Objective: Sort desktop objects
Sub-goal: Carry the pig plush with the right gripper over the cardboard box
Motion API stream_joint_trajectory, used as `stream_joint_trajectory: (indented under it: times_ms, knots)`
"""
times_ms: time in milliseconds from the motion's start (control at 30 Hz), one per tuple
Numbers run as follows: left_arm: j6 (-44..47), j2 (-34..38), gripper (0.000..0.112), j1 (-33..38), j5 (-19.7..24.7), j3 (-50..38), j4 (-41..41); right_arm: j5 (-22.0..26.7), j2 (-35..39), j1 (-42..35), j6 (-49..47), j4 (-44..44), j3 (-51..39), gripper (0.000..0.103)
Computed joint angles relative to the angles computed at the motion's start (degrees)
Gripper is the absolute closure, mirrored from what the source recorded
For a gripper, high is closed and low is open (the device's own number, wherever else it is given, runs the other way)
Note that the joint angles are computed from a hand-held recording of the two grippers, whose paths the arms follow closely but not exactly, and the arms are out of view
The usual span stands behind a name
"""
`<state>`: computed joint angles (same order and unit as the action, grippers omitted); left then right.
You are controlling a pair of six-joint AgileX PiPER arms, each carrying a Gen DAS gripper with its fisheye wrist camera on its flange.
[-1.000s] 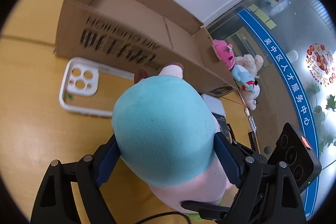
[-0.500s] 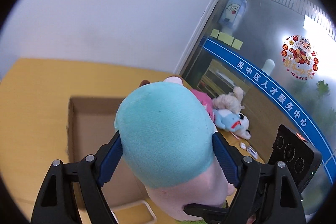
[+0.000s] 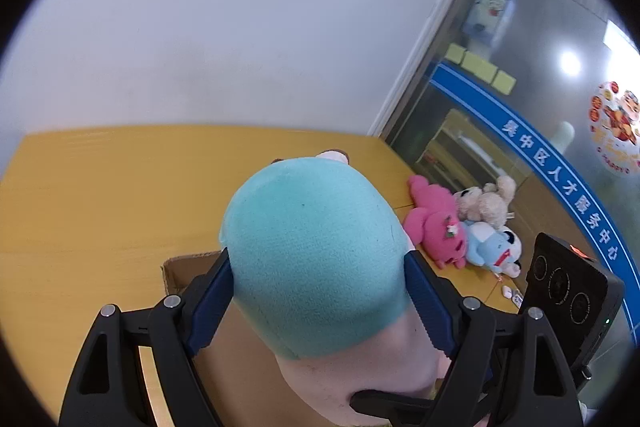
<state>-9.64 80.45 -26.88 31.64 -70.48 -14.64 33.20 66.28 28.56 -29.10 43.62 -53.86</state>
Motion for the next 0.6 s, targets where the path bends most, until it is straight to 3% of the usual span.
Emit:
stream_joint_trajectory:
  times_ms: [200,367,500,600]
  knots:
    - [24.0,11.6,0.03,9.2,-1.8,4.0,-22.4,-3.7,14.9,-1.7,-10.9,11.6,1.4,0.026]
    - [35.4,17.8,0.03,13.2,-0.4,5.3,-32.4,-5.7,24.0,-1.5,-15.9,17.6,2.1,0.026]
    - [43.6,20.4,0.03,14.3,0.7,6.0,-39.4,-9.3,25.7,0.9,-11.1,12.9,3.2,0.022]
    - [42.5,22.9,0.03,14.3,0.7,4.1,-38.4,-10.0,25.9,2.6,-7.1,8.5,4.3,0.018]
